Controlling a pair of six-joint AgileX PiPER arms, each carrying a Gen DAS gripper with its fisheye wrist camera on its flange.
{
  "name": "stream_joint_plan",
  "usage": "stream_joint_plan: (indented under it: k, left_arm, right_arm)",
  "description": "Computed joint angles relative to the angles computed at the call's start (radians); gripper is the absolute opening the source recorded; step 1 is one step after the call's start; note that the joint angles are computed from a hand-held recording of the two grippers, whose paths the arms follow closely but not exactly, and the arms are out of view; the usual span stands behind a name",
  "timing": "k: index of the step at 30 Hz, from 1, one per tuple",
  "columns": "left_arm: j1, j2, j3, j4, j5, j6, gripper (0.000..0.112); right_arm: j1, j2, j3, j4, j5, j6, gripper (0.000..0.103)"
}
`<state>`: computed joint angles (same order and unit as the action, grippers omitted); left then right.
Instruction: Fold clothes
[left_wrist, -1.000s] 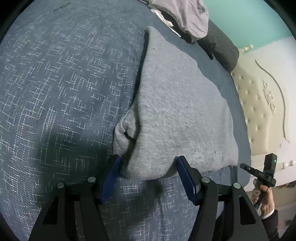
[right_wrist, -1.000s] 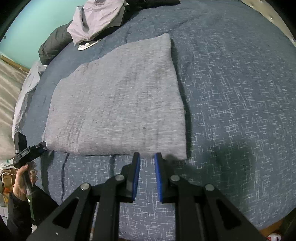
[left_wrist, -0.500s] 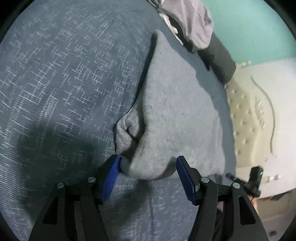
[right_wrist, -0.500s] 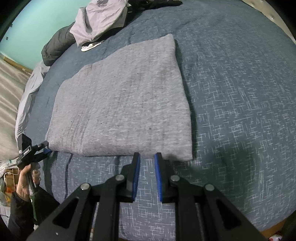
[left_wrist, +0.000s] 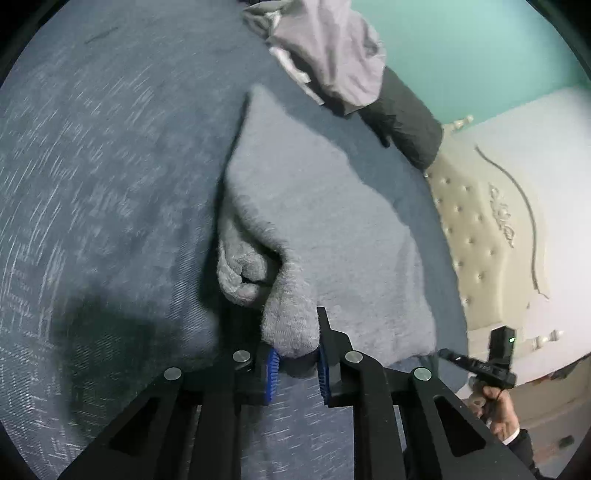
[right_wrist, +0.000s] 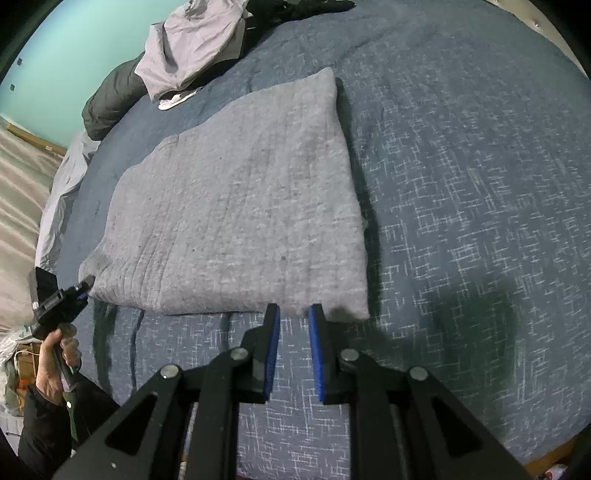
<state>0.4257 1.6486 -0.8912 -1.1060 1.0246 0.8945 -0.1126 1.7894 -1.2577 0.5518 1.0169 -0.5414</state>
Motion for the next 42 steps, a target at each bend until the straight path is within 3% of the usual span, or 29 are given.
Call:
stream_joint_plan:
  k: [5, 10, 15, 21, 25, 28, 31, 34, 37, 42]
  left_arm:
    - [-0.14, -0.057, -0.063, -0.022, -0.013, -0.067, 0.017]
    - [-0.419, -0.042, -0.241, -0.003, -0.094, -0.225, 0.016]
    - [-0.725, 0.095, -0.499, 0.131, -0.153, -0.41, 0.016]
    - [-0.966, 0.342, -0.751, 0.324, -0.12, -0.615, 0.017]
    - [-0.964, 0.324, -0.703, 0.264, -0.141, -0.59, 0.03]
    - [-0.908, 0.259, -0.648, 0.22, -0.142, -0.565, 0.053]
    - [-0.843, 0.188, -0.598, 0.271, -0.147, -0.582, 0.054]
    - [-0.795, 0.161, -0.565, 0.337, -0.143, -0.606, 0.054]
    - [-0.764, 0.136, -0.506, 0.376, -0.147, -0.599, 0.054]
    - [-0.742, 0.126, -0.415, 0.368, -0.165, -0.547, 0.054]
  right_arm:
    - [-0.022, 0.0, 0.009, 0.024, 0.01, -0.032, 0.014]
    - [-0.071, 0.001, 0.002, 0.048, 0.028, -0.067, 0.014]
    - [-0.13, 0.007, -0.019, 0.066, 0.061, -0.098, 0.014]
    - [-0.188, 0.024, -0.052, 0.101, 0.104, -0.127, 0.017]
    - [-0.197, 0.04, -0.066, 0.143, 0.14, -0.157, 0.017]
    - [-0.178, 0.041, -0.065, 0.172, 0.139, -0.165, 0.02]
    - [-0.162, 0.054, -0.074, 0.218, 0.141, -0.151, 0.036]
    - [-0.136, 0.064, -0.089, 0.254, 0.136, -0.131, 0.044]
    - [-0.111, 0.083, -0.115, 0.264, 0.141, -0.105, 0.058]
    - [-0.052, 0.132, -0.162, 0.248, 0.153, -0.046, 0.059]
